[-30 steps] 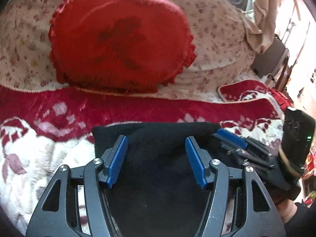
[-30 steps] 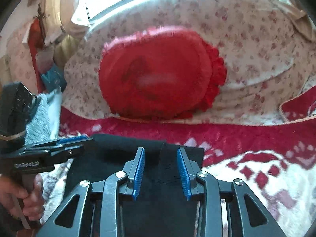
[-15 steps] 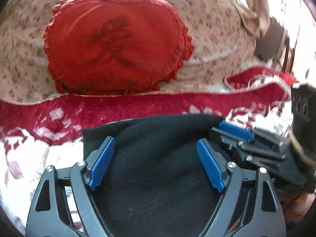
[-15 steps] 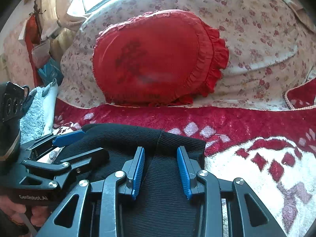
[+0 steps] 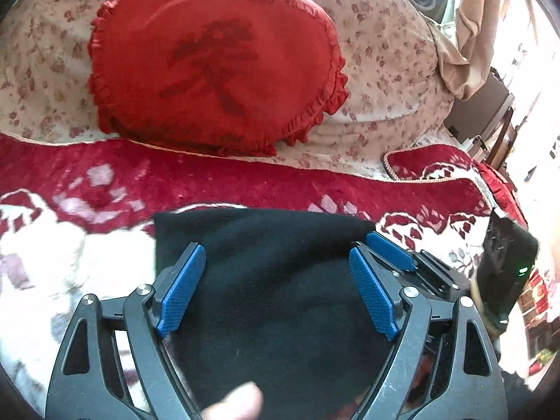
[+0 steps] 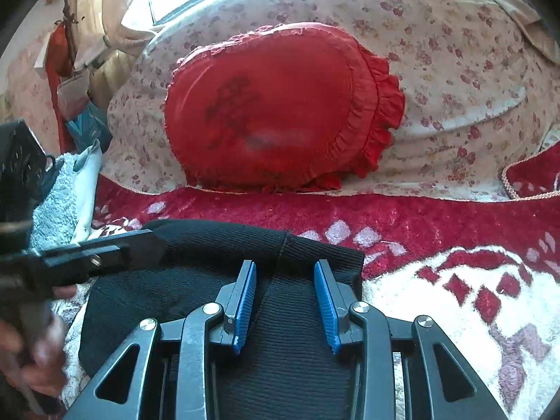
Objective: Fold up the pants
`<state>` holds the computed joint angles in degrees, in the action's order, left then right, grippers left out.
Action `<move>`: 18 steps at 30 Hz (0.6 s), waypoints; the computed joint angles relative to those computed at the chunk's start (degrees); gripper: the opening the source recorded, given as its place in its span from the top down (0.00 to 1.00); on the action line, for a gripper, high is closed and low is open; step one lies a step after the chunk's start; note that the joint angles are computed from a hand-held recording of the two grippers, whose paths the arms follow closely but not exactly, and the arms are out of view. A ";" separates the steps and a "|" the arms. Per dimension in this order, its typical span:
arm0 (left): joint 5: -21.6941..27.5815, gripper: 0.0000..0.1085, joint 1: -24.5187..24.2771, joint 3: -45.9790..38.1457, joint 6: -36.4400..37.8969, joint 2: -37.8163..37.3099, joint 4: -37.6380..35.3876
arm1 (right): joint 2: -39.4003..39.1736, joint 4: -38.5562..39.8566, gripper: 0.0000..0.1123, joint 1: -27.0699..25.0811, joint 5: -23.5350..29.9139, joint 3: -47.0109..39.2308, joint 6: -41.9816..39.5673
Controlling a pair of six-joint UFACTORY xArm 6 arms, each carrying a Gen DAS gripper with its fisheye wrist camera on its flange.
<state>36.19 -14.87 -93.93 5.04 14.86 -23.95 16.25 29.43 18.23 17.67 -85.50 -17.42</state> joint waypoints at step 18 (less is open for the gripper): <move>2.09 0.06 -11.69 27.23 -41.14 -25.23 42.57 | -29.84 -27.46 0.71 1.49 -3.11 30.01 21.79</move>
<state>38.28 -26.56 -66.71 -36.10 -10.37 18.62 -13.59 1.97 19.72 14.56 -55.50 4.37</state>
